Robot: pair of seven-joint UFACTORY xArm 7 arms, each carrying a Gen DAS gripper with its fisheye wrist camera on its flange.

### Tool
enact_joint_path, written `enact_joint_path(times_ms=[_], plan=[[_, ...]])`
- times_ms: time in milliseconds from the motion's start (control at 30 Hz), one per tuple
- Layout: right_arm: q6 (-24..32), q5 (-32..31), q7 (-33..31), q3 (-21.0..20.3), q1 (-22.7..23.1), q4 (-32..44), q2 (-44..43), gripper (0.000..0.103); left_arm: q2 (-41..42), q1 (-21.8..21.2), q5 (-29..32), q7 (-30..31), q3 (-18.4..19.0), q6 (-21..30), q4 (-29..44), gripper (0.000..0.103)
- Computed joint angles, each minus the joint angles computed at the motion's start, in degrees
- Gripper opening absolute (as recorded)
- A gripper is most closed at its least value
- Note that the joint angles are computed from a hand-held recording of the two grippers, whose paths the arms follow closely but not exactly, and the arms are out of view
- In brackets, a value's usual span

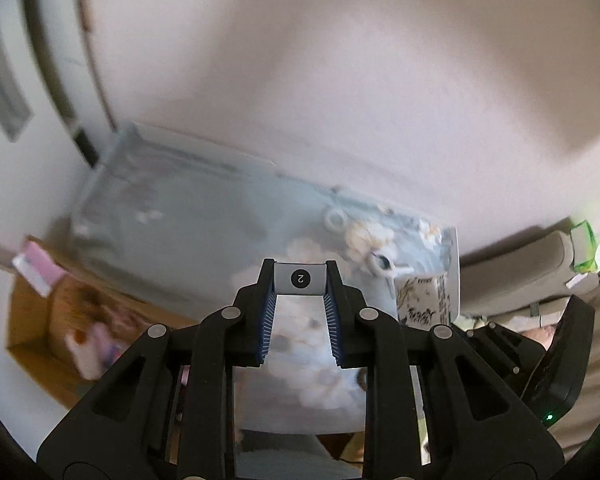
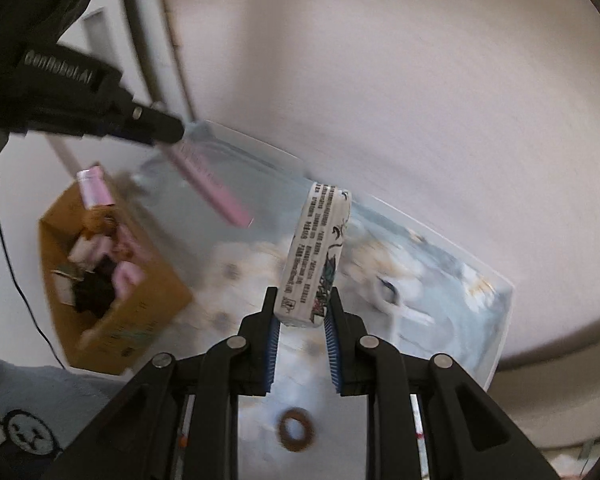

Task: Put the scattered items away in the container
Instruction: 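Carry both items over the cardboard box and open both tools to release them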

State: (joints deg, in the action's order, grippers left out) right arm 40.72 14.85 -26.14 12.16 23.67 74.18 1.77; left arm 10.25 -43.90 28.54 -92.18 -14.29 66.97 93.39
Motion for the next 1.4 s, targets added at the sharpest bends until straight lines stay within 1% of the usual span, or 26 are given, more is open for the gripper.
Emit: enact_joint_path(times_ms=[67, 133, 300, 367, 567, 667, 767, 867, 967, 1067, 1167, 1267, 1400], plan=[[-0.17, 0.78, -1.18, 0.87, 0.90, 0.55, -0.11, 0.020, -3.77, -0.37, 1.62, -1.69, -0.32, 2.53, -3.09, 0.020], [-0.54, 1.47, -2.56, 1.73, 2.03, 1.25, 0.01, 0.020, -7.06, 0.00, 2.48, -3.30, -1.42, 5.13, -5.75, 0.020], [0.01, 2.87, -5.66, 3.80, 5.16, 3.93, 1.81, 0.020, -15.32, 2.47, 2.46, -7.72, -5.49, 11.21, -12.66, 0.020], [0.48, 3.69, -7.08, 4.54, 6.29, 5.19, 2.81, 0.020, -18.71, 3.51, 1.56, -9.37, -7.14, 13.83, -15.20, 0.020], [2.61, 4.49, -10.46, 6.67, 9.71, 10.40, 7.17, 0.020, -25.91, 6.60, -2.72, -13.40, -11.73, 19.49, -21.00, 0.020], [4.07, 4.70, -11.22, 7.36, 11.04, 12.78, 9.02, 0.020, -28.68, 8.02, -5.41, -14.90, -13.56, 21.13, -23.68, 0.020], [5.52, 4.82, -12.34, 8.06, 12.37, 14.99, 11.19, 0.020, -31.04, 9.39, -8.53, -17.51, -14.75, 20.92, -26.67, 0.020], [7.00, 3.91, -12.43, 8.43, 13.88, 16.68, 13.11, 0.020, -33.09, 10.13, -11.29, -18.65, -15.33, 19.72, -29.77, 0.020], [8.25, 2.76, -12.20, 8.42, 15.02, 17.71, 14.66, 0.020, -35.12, 10.51, -14.28, -18.97, -15.19, 17.34, -33.63, 0.020], [9.07, -0.03, -10.93, 7.99, 16.56, 18.47, 16.43, 0.020, -36.57, 10.89, -16.65, -18.79, -15.06, 14.95, -36.93, 0.020], [10.21, -2.01, -9.88, 7.70, 17.41, 19.02, 17.79, 0.020, -37.52, 11.28, -18.23, -18.40, -14.89, 12.82, -39.51, 0.020], [12.27, -3.04, -9.40, 7.32, 17.32, 20.36, 18.78, 0.020, -37.93, 11.58, -19.37, -17.75, -14.73, 11.66, -41.10, 0.020], [13.68, -4.12, -8.65, 6.98, 17.51, 21.55, 19.94, 0.020, -38.32, 12.01, -19.66, -17.13, -14.84, 11.32, -41.89, 0.020]])
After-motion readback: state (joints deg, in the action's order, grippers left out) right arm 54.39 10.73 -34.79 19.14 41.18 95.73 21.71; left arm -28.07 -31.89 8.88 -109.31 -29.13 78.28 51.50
